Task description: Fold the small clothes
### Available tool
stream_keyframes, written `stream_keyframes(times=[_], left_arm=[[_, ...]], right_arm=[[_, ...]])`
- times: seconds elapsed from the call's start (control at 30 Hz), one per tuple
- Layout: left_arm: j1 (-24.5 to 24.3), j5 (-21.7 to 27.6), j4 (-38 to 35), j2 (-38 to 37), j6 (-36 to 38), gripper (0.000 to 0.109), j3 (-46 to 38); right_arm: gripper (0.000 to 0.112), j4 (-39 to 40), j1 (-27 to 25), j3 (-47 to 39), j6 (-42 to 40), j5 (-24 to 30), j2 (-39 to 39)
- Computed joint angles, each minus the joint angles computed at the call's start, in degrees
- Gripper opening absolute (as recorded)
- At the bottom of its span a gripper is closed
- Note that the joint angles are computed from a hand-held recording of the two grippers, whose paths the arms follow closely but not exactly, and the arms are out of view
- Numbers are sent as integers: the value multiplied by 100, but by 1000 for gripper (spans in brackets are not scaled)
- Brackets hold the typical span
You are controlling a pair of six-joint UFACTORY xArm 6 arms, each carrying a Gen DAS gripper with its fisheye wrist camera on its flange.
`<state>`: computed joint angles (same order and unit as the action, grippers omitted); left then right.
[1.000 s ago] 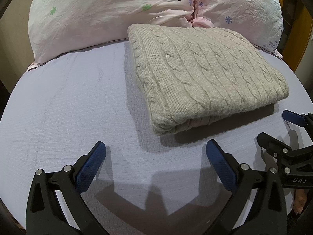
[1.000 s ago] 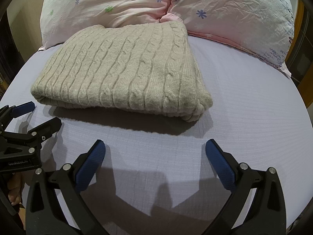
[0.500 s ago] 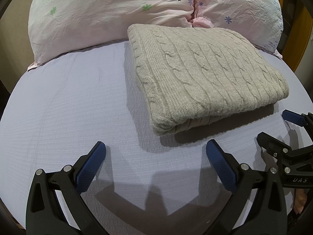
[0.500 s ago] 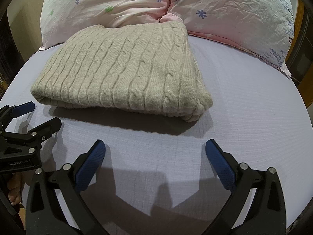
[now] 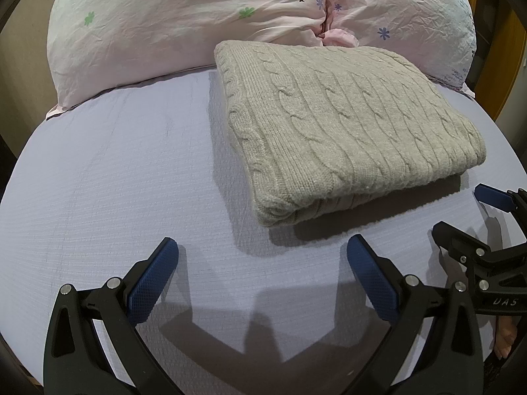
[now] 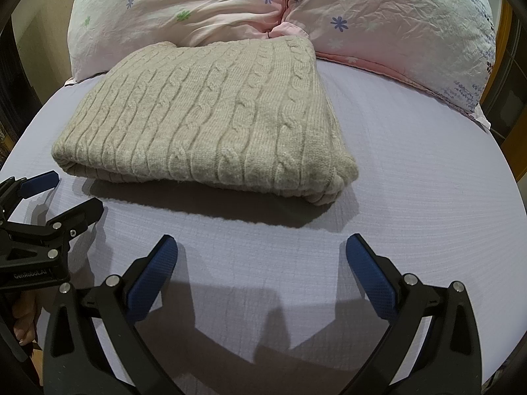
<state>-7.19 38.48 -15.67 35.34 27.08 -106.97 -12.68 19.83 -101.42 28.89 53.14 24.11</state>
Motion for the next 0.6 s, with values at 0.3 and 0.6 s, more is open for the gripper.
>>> stream_keyframes(times=[0.3, 0.6], left_arm=[[9, -15, -15, -21, 22, 102, 35], [-5, -30, -19, -7, 25, 102, 19]], right_arm=[[101, -3, 1, 2, 5, -2, 1], [101, -3, 1, 4, 6, -5, -1]])
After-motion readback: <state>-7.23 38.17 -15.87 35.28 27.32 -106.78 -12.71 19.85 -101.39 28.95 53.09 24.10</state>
